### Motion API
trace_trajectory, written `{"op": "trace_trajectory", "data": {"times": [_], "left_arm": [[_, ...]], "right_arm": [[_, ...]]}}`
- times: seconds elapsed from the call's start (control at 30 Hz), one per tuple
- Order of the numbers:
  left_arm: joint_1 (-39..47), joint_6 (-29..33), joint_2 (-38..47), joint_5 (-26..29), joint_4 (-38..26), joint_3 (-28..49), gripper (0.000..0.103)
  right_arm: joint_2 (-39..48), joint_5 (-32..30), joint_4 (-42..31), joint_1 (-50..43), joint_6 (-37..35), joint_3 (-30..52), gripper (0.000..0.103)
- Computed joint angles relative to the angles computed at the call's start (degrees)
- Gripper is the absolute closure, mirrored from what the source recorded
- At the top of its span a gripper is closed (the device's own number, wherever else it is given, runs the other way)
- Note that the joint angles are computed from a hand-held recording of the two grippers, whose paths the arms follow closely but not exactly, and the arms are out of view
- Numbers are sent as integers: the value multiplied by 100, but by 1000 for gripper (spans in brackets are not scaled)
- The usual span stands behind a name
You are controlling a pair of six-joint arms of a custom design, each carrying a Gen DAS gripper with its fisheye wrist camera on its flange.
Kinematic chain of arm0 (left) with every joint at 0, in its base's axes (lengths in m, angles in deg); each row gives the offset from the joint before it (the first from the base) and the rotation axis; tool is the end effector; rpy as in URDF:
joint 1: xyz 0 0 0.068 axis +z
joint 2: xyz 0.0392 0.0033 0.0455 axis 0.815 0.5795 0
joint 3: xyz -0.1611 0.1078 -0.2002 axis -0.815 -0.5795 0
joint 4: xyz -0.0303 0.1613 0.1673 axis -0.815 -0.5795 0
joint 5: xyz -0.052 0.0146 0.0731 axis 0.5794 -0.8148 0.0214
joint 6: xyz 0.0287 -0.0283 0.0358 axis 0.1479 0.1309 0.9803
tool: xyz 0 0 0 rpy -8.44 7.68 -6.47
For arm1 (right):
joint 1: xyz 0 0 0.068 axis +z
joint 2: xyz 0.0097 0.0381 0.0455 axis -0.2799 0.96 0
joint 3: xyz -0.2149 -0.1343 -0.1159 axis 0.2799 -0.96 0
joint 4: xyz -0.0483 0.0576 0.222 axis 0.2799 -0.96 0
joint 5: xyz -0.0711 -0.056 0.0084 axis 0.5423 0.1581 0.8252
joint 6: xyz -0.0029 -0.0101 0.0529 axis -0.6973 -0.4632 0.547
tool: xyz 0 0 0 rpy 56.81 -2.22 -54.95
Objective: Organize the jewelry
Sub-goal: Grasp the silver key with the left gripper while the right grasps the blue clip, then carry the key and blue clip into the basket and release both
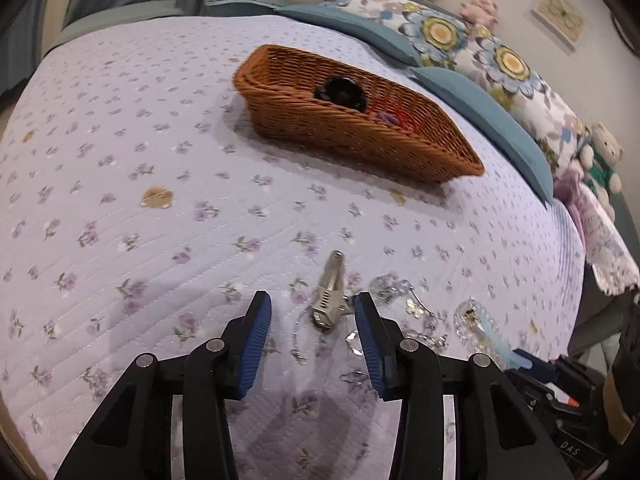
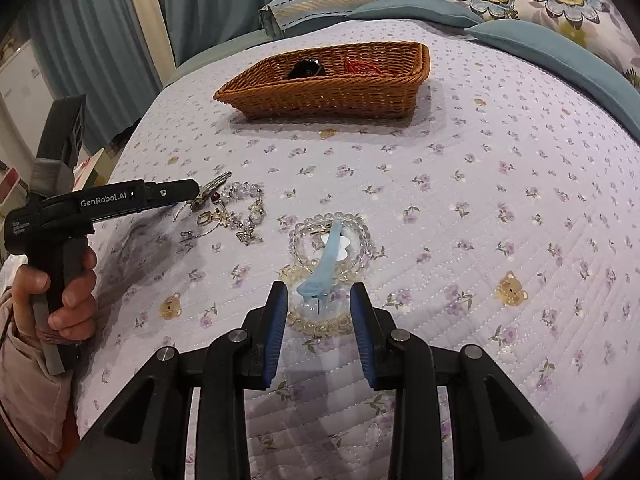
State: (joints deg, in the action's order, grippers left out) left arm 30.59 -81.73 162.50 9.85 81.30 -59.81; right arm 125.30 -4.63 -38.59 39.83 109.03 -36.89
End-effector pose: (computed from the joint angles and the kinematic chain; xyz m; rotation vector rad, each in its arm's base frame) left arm 0.1840 -0.0810 0.0512 -0.2050 2.4742 -0.4050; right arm 0.1307 0.1836 0.0878 -0.4803 2.5150 0.3961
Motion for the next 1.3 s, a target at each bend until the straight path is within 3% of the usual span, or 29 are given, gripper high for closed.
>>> {"op": "trace_trajectory", "data": {"times": [0.1,0.23,0.3,0.37,0.4,0.63,0.9,1.07,1.3], "left_arm": [[-392,55,-45,-368,-490,263,58],[-570,111,-24,-682,-864,491,73],[-537,110,-11,-672,-875,514,74],[-511,111,1,-673,-828,492,79],[-518,109,6,-690,-841,498,80],[-659,80,-96,-969,-724,408,80],[-448,-81,-415,-912,133,-175,80],[-486,-152,-704,-914,322,-386,80],[-531,-150,-1957,-993,-689,-265,80]], "right_arm": [[55,34,-8,0,5,32,68],[82,-2,27,-58,6,25,68],[87,27,17,-55,8,32,72],[113,-36,54,-96,-6,31,86],[138,-86,84,-129,-17,30,87],[122,-131,216,-171,-52,-44,88],[-93,-195,618,-267,26,-281,88],[-221,-155,738,-221,19,-304,88],[-420,-2,215,-323,-196,131,88]]}}
